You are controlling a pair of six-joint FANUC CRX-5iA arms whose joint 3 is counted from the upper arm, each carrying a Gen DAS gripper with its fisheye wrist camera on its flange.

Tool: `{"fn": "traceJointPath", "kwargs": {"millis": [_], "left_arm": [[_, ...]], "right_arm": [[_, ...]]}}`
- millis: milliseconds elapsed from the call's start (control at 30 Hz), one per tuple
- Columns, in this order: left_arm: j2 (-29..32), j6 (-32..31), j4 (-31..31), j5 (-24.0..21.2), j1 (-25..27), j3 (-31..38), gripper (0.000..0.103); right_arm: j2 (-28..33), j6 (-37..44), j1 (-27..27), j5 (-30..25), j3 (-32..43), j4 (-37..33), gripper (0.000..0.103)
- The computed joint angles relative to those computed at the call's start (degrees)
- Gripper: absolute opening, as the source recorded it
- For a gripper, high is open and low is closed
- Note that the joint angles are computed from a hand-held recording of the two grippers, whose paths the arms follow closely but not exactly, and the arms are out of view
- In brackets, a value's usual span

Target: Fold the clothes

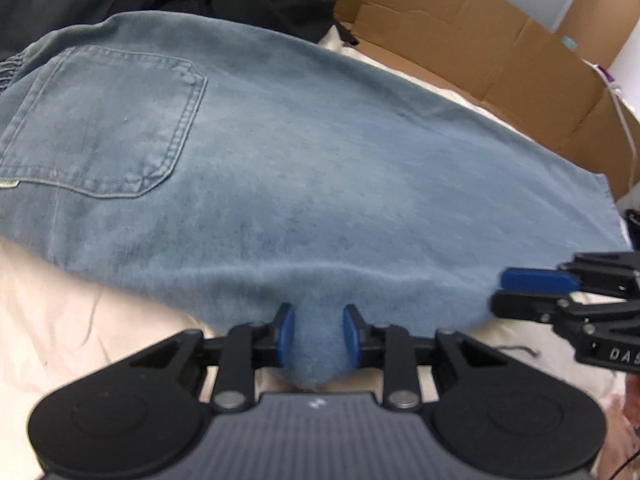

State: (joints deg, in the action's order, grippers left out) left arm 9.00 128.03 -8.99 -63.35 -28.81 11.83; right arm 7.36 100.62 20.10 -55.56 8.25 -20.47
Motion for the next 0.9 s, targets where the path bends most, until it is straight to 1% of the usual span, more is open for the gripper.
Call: {"fn": "traceJointPath", "kwargs": {"millis": [100, 200, 233, 267, 300, 367, 400, 533, 600, 700, 767, 833, 867, 900], "left_arm": [[1.6, -0.4, -1.6, -0.6, -0.3, 1.3, 0.026], [2.1, 0.1, -2.9, -1.8, -0.9, 2.3, 0.028], [2.2, 0.3, -3.3, -2.5, -1.1, 2.9, 0.024], [2.4, 0.6, -3.8, -3.3, -1.3, 3.4, 0.017], [2.3, 1.0, -4.7, -4.0, -1.7, 3.9, 0.014], [0.9, 1.5, -6.6, -4.0, -1.9, 4.2, 0.016], [0.5, 1.5, -6.6, -4.3, -1.5, 4.4, 0.016], [1.3, 0.8, -7.8, -6.3, 0.1, 7.5, 0.016], [2.8, -0.1, -8.8, -7.0, 0.5, 9.8, 0.016], [5.8, -1.7, -9.1, -6.6, 1.4, 13.0, 0.018], [8.6, -2.6, -9.8, -7.9, 1.7, 16.1, 0.018], [10.9, -1.1, -10.4, -9.2, 2.2, 18.7, 0.019], [11.9, -0.1, -10.6, -9.8, 2.5, 19.9, 0.022], [12.8, 1.3, -11.0, -10.6, 2.8, 21.1, 0.023]], "right_arm": [[-0.3, -1.4, -0.1, 1.7, -2.7, 2.7, 0.031], [-1.3, 1.4, -1.0, 3.1, -4.6, 2.1, 0.031], [-1.5, 1.6, -1.2, 3.0, -4.8, 2.2, 0.031], [-1.6, 0.9, -1.2, 2.5, -4.8, 2.7, 0.031], [-1.6, 0.0, -1.1, 2.0, -4.7, 3.4, 0.031], [-1.6, -1.7, -1.1, 1.3, -4.5, 4.5, 0.031], [-1.7, -2.3, -1.2, 1.2, -4.4, 4.8, 0.031], [-2.3, -4.5, -2.5, 1.6, -4.5, 5.2, 0.031], [-2.7, -5.3, -3.1, 2.5, -5.0, 6.1, 0.031], [-2.3, -7.3, -3.7, 3.1, -5.0, 8.1, 0.032], [-1.2, -8.4, -4.5, 2.7, -3.8, 8.3, 0.032], [-0.6, -8.1, -5.4, 2.7, -2.7, 7.5, 0.034], [-0.5, -8.5, -5.7, 3.0, -2.4, 7.5, 0.038], [-0.3, -9.3, -6.2, 3.1, -2.1, 7.5, 0.046]]}}
